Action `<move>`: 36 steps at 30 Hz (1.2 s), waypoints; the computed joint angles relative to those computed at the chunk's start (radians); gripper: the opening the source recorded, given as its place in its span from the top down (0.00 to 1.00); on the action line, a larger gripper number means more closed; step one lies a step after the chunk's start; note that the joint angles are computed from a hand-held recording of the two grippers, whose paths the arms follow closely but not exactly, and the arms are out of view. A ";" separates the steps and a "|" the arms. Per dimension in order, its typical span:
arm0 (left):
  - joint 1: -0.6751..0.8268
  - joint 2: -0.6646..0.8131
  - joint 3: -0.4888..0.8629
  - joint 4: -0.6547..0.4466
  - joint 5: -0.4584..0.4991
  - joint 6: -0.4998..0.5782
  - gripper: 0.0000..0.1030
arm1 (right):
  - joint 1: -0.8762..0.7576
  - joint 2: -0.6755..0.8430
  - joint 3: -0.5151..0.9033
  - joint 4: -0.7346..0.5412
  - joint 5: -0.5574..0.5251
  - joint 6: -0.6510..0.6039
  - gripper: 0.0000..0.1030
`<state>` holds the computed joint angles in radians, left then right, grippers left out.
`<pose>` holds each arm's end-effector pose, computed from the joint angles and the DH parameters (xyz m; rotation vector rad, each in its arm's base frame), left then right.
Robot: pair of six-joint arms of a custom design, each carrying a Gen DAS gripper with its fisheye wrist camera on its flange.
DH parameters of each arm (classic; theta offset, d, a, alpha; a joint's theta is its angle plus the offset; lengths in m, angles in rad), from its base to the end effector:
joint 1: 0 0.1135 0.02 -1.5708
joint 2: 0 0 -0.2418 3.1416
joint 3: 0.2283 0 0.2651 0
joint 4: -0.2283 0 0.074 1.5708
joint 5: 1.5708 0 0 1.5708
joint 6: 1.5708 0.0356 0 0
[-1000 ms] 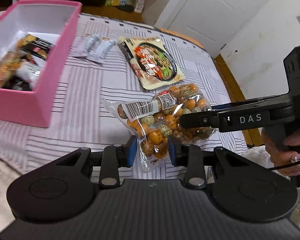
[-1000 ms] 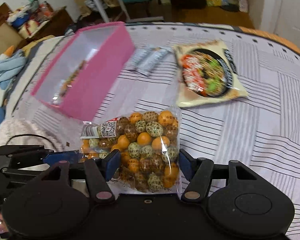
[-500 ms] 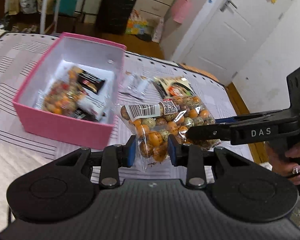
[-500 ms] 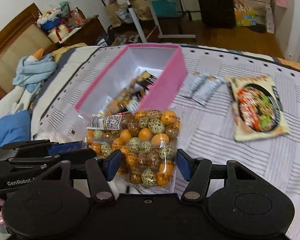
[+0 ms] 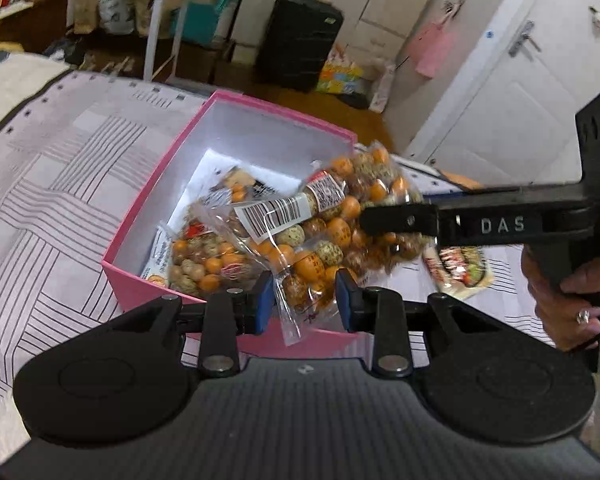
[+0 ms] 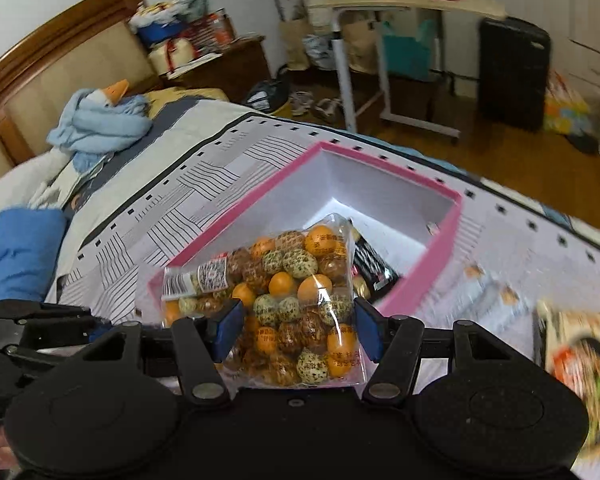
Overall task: Organize snacks
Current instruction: 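Open both grippers to drop the peanut bag into the pink box, then move both grippers to the beige noodle packet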
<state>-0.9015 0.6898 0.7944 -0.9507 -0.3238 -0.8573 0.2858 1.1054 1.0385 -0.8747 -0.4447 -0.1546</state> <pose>0.1053 -0.1149 0.2733 -0.0956 2.4056 -0.4515 0.2217 0.0811 0.2864 -0.7190 2.3780 0.6118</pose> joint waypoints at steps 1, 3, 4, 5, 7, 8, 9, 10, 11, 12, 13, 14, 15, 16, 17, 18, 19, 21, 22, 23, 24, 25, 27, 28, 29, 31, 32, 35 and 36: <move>0.044 0.007 -0.016 0.020 0.034 0.026 0.71 | 0.005 0.035 0.009 0.024 -0.007 -0.023 0.37; 0.116 0.027 -0.043 0.057 0.093 0.065 0.71 | 0.008 0.091 0.030 0.054 -0.011 -0.051 0.37; 0.154 0.043 -0.057 0.084 0.136 0.087 0.71 | 0.009 0.122 0.044 0.068 -0.011 -0.072 0.37; 0.183 0.054 -0.071 0.106 0.175 0.099 0.71 | 0.008 0.144 0.053 0.083 -0.012 -0.078 0.37; 0.225 0.093 -0.088 0.155 0.242 0.123 0.71 | 0.017 0.191 0.078 0.104 0.001 -0.104 0.37; 0.233 0.116 -0.091 0.175 0.260 0.125 0.71 | 0.027 0.202 0.081 0.115 0.012 -0.113 0.37; 0.239 0.144 -0.092 0.192 0.276 0.122 0.71 | 0.035 0.212 0.079 0.135 0.028 -0.121 0.37; 0.246 0.175 -0.091 0.214 0.293 0.122 0.71 | 0.039 0.221 0.079 0.147 0.041 -0.118 0.37; 0.249 0.194 -0.092 0.227 0.306 0.121 0.71 | 0.044 0.225 0.078 0.153 0.054 -0.106 0.37; 0.253 0.220 -0.091 0.241 0.324 0.121 0.71 | 0.046 0.219 0.069 0.167 0.068 -0.093 0.37; 0.246 0.231 -0.089 0.247 0.318 0.116 0.69 | 0.046 0.196 0.043 0.197 0.077 -0.073 0.37; 0.234 0.234 -0.088 0.247 0.300 0.105 0.65 | 0.040 0.174 0.025 0.210 0.076 -0.056 0.37; 0.228 0.231 -0.088 0.247 0.289 0.100 0.56 | 0.027 0.159 0.023 0.193 0.064 -0.053 0.37; 0.236 0.234 -0.089 0.251 0.295 0.104 0.53 | 0.015 0.151 0.035 0.151 0.055 -0.056 0.37; 0.231 0.225 -0.091 0.244 0.295 0.098 0.51 | 0.000 0.132 0.039 0.115 0.044 -0.060 0.37; 0.220 0.210 -0.092 0.235 0.283 0.095 0.51 | -0.020 0.090 0.026 0.096 0.033 -0.064 0.37; 0.203 0.198 -0.086 0.218 0.263 0.093 0.51 | -0.037 0.047 0.012 0.082 0.029 -0.071 0.37; 0.164 0.171 -0.069 0.178 0.226 0.081 0.50 | -0.075 -0.032 -0.005 0.042 0.025 -0.090 0.37; 0.150 0.158 -0.063 0.164 0.216 0.074 0.50 | -0.105 -0.068 -0.004 0.011 0.014 -0.104 0.37; 0.134 0.146 -0.054 0.148 0.207 0.065 0.50 | -0.143 -0.099 0.004 -0.029 -0.004 -0.120 0.36; 0.117 0.136 -0.045 0.133 0.196 0.055 0.50 | -0.179 -0.122 0.014 -0.068 -0.021 -0.136 0.36; 0.098 0.130 -0.034 0.119 0.182 0.049 0.50 | -0.227 -0.148 0.029 -0.114 -0.041 -0.162 0.36; 0.049 0.140 0.002 0.091 0.143 0.035 0.50 | -0.318 -0.181 0.053 -0.189 -0.081 -0.225 0.35; 0.019 0.151 0.024 0.078 0.117 0.028 0.50 | -0.379 -0.193 0.072 -0.235 -0.108 -0.271 0.34; -0.011 0.166 0.049 0.064 0.089 0.020 0.50 | -0.441 -0.196 0.091 -0.281 -0.140 -0.319 0.34; -0.077 0.198 0.107 0.039 0.034 0.006 0.50 | -0.569 -0.183 0.132 -0.377 -0.204 -0.421 0.34; -0.104 0.216 0.135 0.036 0.018 0.003 0.50 | -0.619 -0.172 0.150 -0.416 -0.230 -0.465 0.33; -0.167 0.279 0.210 0.043 -0.009 -0.010 0.50 | -0.790 -0.132 0.189 -0.514 -0.304 -0.612 0.31; -0.183 0.306 0.235 0.051 -0.015 -0.009 0.50 | -0.839 -0.115 0.196 -0.533 -0.327 -0.650 0.31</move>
<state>-1.0847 0.9953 1.0292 -0.8996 -0.3385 -0.8661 -0.5531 0.9900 1.2344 -1.4073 -0.7713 -0.8045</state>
